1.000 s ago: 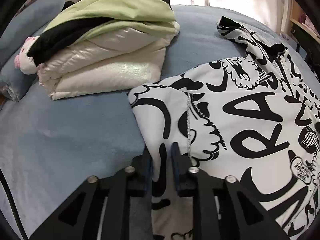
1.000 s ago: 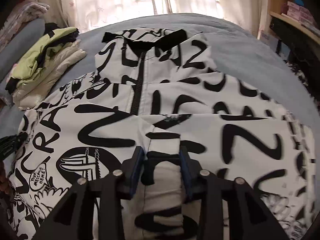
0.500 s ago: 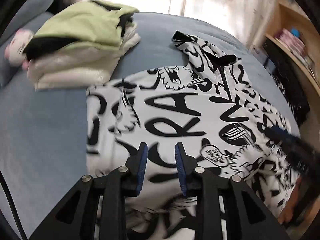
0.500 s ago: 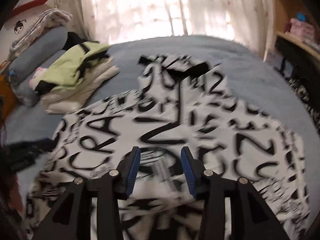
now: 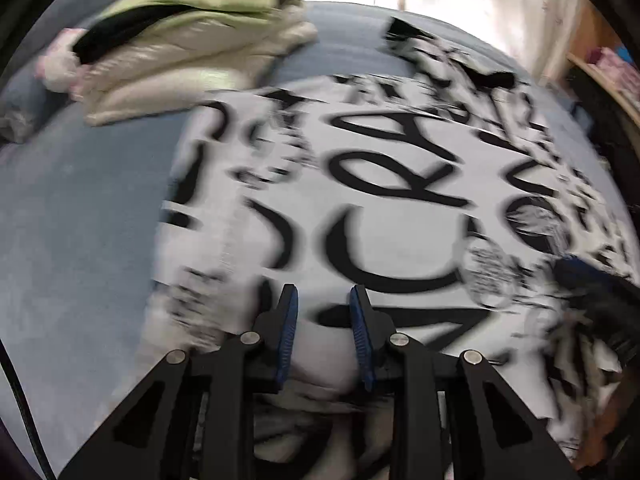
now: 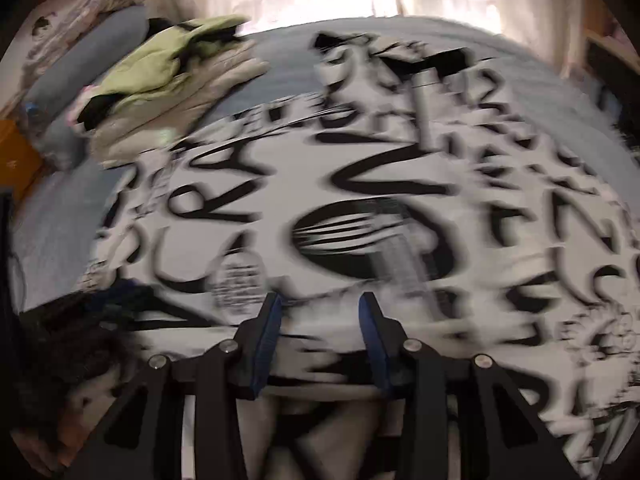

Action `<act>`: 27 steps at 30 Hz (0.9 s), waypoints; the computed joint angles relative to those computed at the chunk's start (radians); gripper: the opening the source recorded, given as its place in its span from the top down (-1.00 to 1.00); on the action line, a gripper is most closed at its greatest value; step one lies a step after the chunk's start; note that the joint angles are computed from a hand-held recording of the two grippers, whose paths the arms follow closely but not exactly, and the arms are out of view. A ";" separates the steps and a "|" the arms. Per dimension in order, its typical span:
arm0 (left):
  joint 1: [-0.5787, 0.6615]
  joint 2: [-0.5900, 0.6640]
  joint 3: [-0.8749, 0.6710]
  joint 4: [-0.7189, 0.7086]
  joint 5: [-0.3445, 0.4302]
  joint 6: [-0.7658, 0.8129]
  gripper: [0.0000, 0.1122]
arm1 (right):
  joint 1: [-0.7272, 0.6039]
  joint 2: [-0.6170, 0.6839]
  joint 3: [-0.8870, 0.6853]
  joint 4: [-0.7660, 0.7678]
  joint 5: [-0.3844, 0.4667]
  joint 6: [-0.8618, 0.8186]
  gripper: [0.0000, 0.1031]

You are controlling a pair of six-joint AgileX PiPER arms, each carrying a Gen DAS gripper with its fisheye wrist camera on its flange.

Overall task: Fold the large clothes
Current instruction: 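Release the jacket and smooth the folded front with both grippers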

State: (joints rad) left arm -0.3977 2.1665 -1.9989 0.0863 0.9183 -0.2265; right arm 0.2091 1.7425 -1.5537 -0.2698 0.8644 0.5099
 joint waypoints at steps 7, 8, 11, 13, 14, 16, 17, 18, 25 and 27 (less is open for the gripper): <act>0.086 0.016 -0.017 -0.098 -0.005 0.095 0.56 | -0.215 -0.075 0.103 0.055 -0.035 0.011 0.03; 0.081 0.014 -0.011 -0.081 -0.010 0.088 0.56 | -0.244 -0.086 0.122 0.113 -0.055 -0.014 0.02; 0.062 0.017 -0.013 -0.029 -0.012 0.072 0.56 | -0.230 -0.092 0.132 0.079 -0.062 0.006 0.02; 0.055 0.020 -0.018 -0.013 -0.009 0.065 0.56 | -0.212 -0.090 0.133 0.056 -0.062 0.018 0.01; 0.053 0.024 -0.026 -0.012 -0.004 0.063 0.56 | -0.204 -0.091 0.134 0.046 -0.062 0.029 0.01; 0.057 0.027 -0.039 -0.024 0.008 0.068 0.54 | -0.196 -0.099 0.145 0.027 -0.067 0.053 0.01; 0.057 0.026 -0.042 -0.029 0.013 0.070 0.54 | -0.194 -0.103 0.148 0.027 -0.070 0.060 0.01; 0.057 0.026 -0.047 -0.032 0.021 0.070 0.51 | -0.193 -0.110 0.154 0.026 -0.071 0.070 0.01; 0.040 -0.021 -0.026 -0.049 0.050 0.055 0.02 | -0.184 -0.149 0.158 0.050 -0.070 0.075 0.01; 0.022 -0.056 0.007 -0.006 0.043 0.017 -0.11 | -0.173 -0.167 0.160 0.048 -0.064 0.084 0.01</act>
